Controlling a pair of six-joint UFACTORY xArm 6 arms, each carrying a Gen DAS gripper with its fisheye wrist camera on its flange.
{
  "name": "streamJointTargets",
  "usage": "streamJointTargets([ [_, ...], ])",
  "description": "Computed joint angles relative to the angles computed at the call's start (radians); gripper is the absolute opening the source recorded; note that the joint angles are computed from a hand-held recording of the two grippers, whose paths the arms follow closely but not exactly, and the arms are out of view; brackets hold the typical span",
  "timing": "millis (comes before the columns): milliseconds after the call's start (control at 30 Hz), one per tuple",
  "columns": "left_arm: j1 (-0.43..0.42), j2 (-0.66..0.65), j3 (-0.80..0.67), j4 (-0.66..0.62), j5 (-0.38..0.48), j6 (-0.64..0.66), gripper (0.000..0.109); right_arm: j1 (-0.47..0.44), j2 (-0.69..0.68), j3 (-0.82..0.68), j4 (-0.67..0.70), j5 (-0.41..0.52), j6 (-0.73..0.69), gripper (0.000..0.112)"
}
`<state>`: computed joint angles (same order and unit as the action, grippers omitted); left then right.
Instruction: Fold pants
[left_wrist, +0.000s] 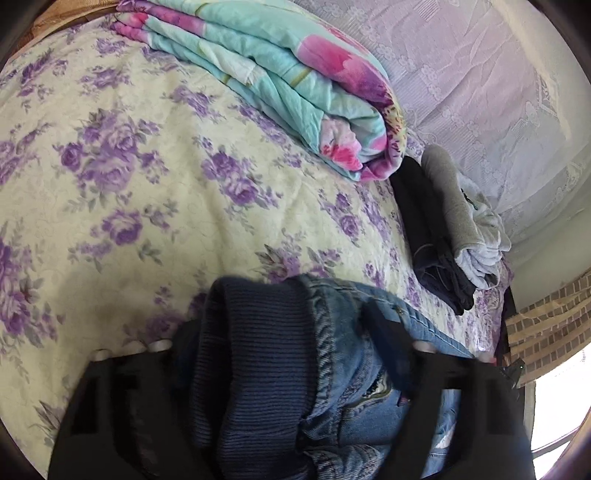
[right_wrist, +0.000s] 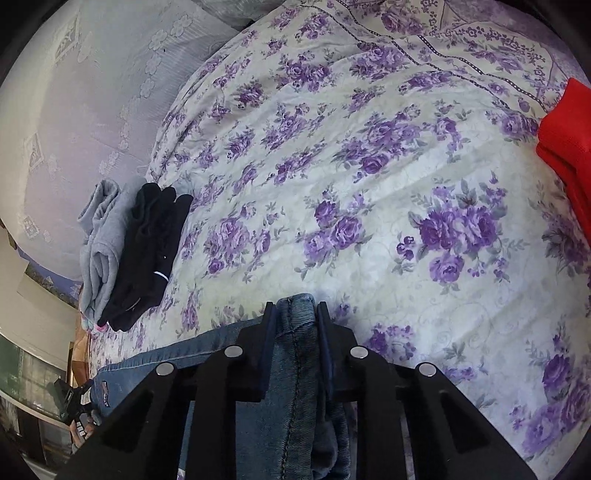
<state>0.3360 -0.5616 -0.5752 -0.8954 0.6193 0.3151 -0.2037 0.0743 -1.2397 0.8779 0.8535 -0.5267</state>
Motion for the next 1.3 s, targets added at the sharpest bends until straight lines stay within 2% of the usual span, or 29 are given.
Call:
streamJointTargets([
  [67,0.016,-0.003,0.004,-0.082,0.017,0.069,0.06,0.0,-0.003,0.001,-0.002,-0.002,0.006,0.022],
  [200,0.02,-0.019,0.007,-0.127,0.034,0.13,0.048,0.006,-0.015,0.02,0.001,-0.029,0.012,0.022],
  [333,0.074,-0.047,0.013,-0.241,0.121,0.22,0.034,0.009,-0.039,0.038,0.014,-0.049,0.022,0.021],
  [467,0.102,-0.056,0.014,-0.292,0.164,0.245,0.03,0.005,-0.057,0.039,0.016,-0.049,0.039,0.019],
  [600,0.101,-0.057,0.008,-0.283,0.165,0.236,0.027,0.004,-0.073,0.044,0.017,-0.054,0.043,0.015],
  [667,0.109,-0.054,-0.002,-0.272,0.177,0.217,0.021,-0.001,-0.078,0.044,0.023,-0.049,0.045,0.015],
  [733,0.127,-0.046,-0.016,-0.27,0.208,0.205,0.021,0.0,-0.086,0.043,0.016,-0.049,0.045,0.014],
  [833,0.108,-0.055,-0.026,-0.213,0.192,0.166,0.02,-0.002,-0.111,0.054,0.032,-0.047,0.032,0.014],
  [1033,0.103,-0.141,-0.023,-0.187,0.217,0.158,0.02,-0.025,-0.191,0.084,0.069,-0.02,-0.005,0.012],
  [1200,0.152,-0.236,0.002,-0.194,0.296,0.184,0.019,-0.075,-0.301,0.158,0.13,0.026,-0.057,0.012],
  [1300,0.233,-0.307,0.041,-0.226,0.391,0.206,0.019,-0.137,-0.397,0.239,0.183,0.074,-0.097,0.009],
])
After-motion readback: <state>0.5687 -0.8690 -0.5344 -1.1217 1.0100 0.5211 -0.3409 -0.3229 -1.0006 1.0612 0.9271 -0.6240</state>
